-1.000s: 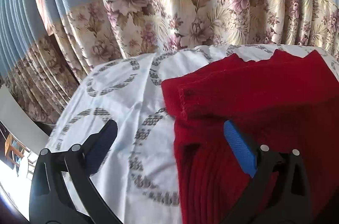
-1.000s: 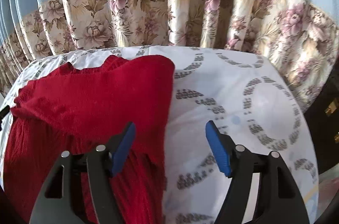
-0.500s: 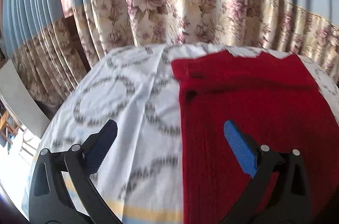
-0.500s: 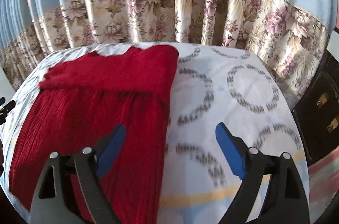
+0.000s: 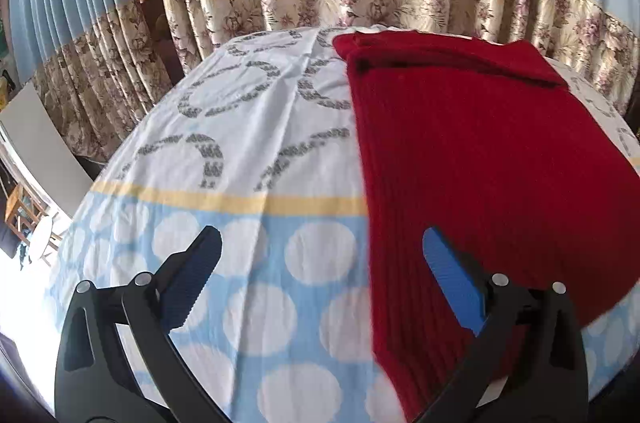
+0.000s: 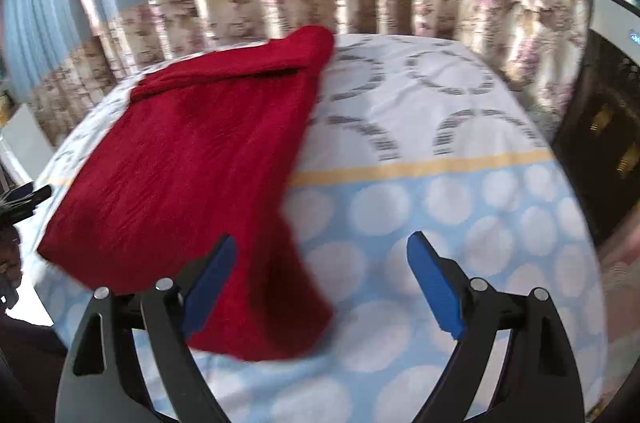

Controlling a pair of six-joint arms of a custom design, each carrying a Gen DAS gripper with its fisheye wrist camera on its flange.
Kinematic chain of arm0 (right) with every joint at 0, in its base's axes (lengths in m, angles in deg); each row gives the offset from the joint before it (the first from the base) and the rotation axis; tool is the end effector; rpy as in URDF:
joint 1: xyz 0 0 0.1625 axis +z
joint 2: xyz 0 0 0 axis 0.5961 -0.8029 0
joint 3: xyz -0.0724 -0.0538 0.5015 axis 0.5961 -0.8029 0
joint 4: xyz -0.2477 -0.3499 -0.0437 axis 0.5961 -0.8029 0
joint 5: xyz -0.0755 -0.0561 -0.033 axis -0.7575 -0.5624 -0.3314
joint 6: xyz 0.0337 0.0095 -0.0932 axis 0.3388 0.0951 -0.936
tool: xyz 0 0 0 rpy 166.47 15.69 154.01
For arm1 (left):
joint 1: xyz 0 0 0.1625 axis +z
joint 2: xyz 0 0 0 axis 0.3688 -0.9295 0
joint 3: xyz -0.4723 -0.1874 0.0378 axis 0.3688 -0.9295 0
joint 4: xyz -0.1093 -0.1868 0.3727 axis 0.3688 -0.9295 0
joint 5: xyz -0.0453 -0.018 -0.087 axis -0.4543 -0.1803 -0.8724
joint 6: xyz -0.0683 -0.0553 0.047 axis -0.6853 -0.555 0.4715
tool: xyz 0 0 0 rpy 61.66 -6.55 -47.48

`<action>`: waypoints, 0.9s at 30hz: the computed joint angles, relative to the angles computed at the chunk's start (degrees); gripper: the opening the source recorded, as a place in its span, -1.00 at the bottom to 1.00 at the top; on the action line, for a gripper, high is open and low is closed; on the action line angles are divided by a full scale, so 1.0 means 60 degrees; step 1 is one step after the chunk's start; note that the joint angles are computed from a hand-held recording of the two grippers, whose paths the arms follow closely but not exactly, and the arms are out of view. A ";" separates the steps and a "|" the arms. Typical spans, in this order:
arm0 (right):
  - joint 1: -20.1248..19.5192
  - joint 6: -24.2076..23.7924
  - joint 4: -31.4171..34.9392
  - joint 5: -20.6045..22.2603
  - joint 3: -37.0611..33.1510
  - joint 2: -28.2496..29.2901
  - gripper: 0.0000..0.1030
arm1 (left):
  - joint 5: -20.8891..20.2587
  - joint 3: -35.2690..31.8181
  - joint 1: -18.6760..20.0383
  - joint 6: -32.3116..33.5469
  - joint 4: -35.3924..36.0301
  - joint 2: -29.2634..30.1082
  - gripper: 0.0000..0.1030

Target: Fold small clothes

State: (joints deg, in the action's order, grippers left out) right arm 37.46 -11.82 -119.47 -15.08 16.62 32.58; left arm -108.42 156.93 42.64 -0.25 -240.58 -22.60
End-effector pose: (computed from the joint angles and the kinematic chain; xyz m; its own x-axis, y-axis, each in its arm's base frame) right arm -0.0824 -0.7238 0.2148 -0.7991 -0.1317 0.5866 -0.4939 0.7001 -0.5156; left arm -0.1138 -0.7347 0.0427 -0.6478 -0.1141 -0.7532 0.4961 0.6872 -0.5307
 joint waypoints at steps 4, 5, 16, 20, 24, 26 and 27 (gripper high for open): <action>0.0128 -0.0671 0.0085 -0.0208 -0.0003 0.0367 0.49 | -0.0401 0.0366 -0.0032 -0.0279 0.0421 -0.0034 0.94; 0.0132 -0.0686 0.0223 -0.0250 -0.0024 0.0405 0.29 | -0.0467 0.0422 -0.0046 -0.0216 0.0472 -0.0016 0.94; -0.0201 0.0706 0.3180 0.2300 0.0235 -0.0690 -0.67 | -0.1310 0.0836 -0.0230 -0.0472 0.0801 0.0010 0.94; -0.0403 0.1251 0.2881 0.3381 0.0467 -0.1174 -0.67 | -0.1368 0.0961 -0.0268 -0.0235 0.0364 -0.0049 0.94; -0.0213 0.1033 0.2139 0.1886 0.0404 -0.0877 -0.67 | -0.1235 0.0842 -0.0136 -0.0909 0.1187 -0.0067 0.94; -0.0164 0.0917 0.2017 0.1442 0.0391 -0.0738 -0.66 | -0.1567 0.0880 -0.0064 -0.1428 0.1632 -0.0166 0.91; -0.0112 0.0765 0.1841 0.1163 0.0417 -0.0662 -0.66 | -0.1702 0.0883 -0.0044 -0.1568 0.1794 -0.0185 0.85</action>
State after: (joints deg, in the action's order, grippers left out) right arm 36.79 -7.23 -108.43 -8.10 19.12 28.60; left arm -118.64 162.23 42.38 -9.65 -229.82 -23.70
